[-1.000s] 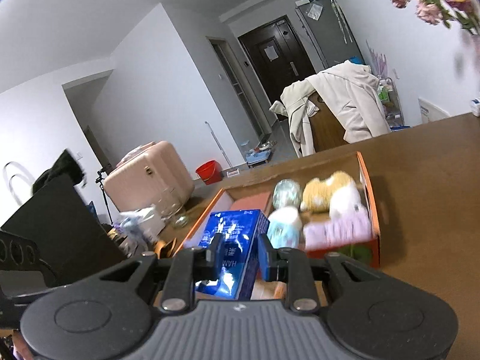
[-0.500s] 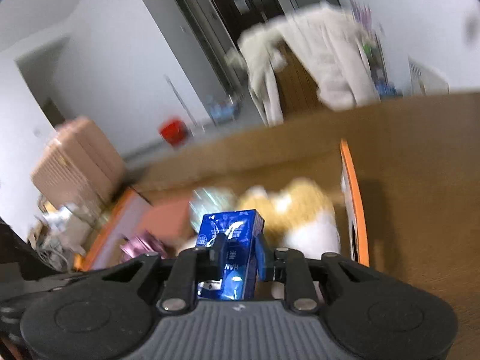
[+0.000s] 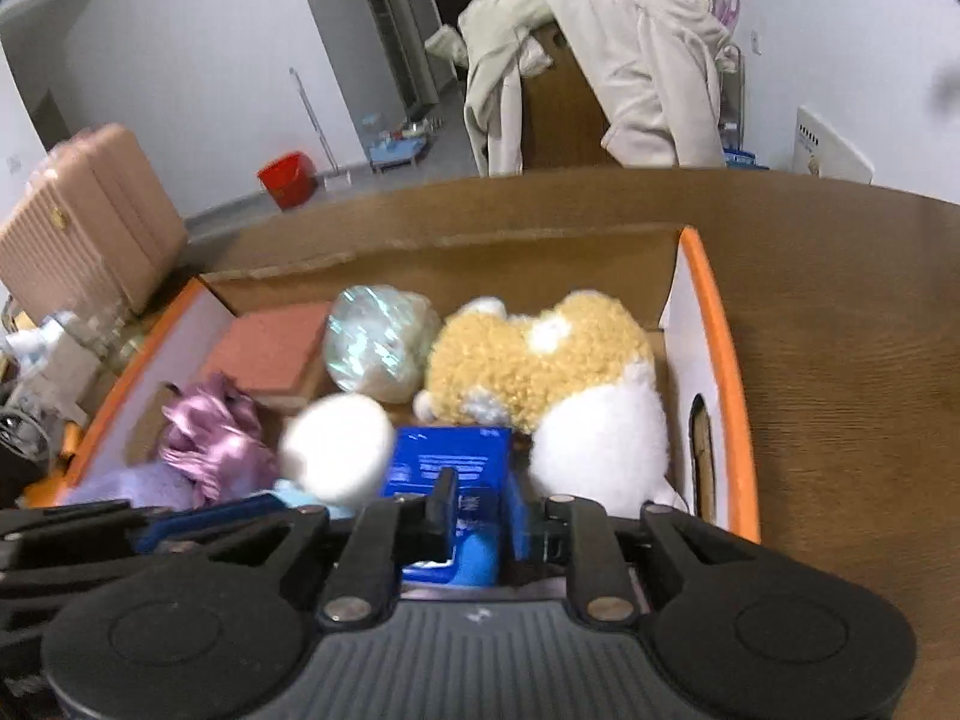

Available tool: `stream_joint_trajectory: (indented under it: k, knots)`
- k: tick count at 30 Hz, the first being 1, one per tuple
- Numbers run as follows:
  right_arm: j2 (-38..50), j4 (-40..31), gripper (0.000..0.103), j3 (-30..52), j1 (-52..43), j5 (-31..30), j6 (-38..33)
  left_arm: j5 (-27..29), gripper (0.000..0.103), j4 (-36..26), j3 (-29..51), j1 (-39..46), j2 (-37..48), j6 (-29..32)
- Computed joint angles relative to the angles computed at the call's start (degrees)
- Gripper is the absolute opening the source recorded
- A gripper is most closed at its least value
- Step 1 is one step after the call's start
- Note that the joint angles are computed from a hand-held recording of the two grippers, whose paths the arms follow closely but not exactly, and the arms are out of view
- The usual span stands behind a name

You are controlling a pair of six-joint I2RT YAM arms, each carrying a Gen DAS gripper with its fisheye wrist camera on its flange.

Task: Organize soft objects
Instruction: 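Lower the carton into the box and open both grippers, then grasp the white triangular piece with left gripper while right gripper grasps the wrapped candy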

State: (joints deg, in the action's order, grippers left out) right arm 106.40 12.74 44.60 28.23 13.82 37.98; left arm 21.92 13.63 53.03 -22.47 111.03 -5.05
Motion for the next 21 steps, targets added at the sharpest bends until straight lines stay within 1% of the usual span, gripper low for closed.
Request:
stream_joint_trajectory:
  k: [2, 4, 5, 6, 7, 8, 9, 11, 14, 16, 18, 19, 21]
  knots:
    - [-5.8, -1.3, 0.021, -2.7, 2.3, 2.6, 1.1, 0.3, 0.017, -0.2, -4.0, 1.3, -6.0, 1.0]
    - [-12.9, -4.4, 0.029, -5.1, 5.3, 6.1, 0.8, 0.7, 0.02, -1.4, -8.0, 2.9, -12.7, 2.6]
    - [-16.8, -6.8, 0.031, -6.0, 7.4, 8.6, 0.8, 0.8, 0.022, -2.4, -10.3, 4.0, -16.6, 3.7]
    - [-21.0, -9.5, 0.036, -6.9, 9.8, 11.4, 1.0, 0.9, 0.028, -3.4, -12.3, 5.0, -20.4, 4.9]
    - [-24.5, -11.4, 0.042, -7.7, 11.8, 13.6, 1.0, 1.2, 0.03, -3.9, -14.4, 6.2, -23.8, 6.0]
    - [-28.7, -13.4, 0.045, -9.1, 14.6, 16.3, 1.1, 1.9, 0.034, -4.9, -17.1, 7.9, -28.4, 7.4]
    - [-32.3, -16.2, 0.049, -9.9, 17.7, 19.2, 1.8, 2.5, 0.035, -5.9, -19.4, 9.5, -32.5, 8.8]
    - [-37.6, -23.4, 0.05, -9.8, 24.4, 25.5, 5.1, 4.4, 0.035, -8.4, -23.6, 12.8, -40.6, 11.9]
    - [-41.6, -35.1, 0.052, -7.6, 36.2, 36.0, 13.4, 6.1, 0.039, -14.3, -28.7, 17.4, -52.7, 16.1]
    - [-41.4, -42.6, 0.057, -5.4, 44.4, 42.6, 21.1, 7.6, 0.045, -18.1, -32.4, 21.0, -61.5, 19.7]
    - [-38.8, -51.4, 0.059, -2.6, 52.4, 48.3, 31.3, 11.7, 0.051, -23.0, -36.9, 26.7, -71.9, 23.9]
    - [-36.0, -56.8, 0.06, -0.7, 55.8, 50.2, 37.9, 13.9, 0.052, -26.2, -38.5, 29.6, -76.8, 25.7]
    - [-28.7, -68.4, 0.06, 3.3, 62.7, 52.7, 53.0, 20.3, 0.053, -33.6, -41.2, 37.3, -85.0, 30.5]
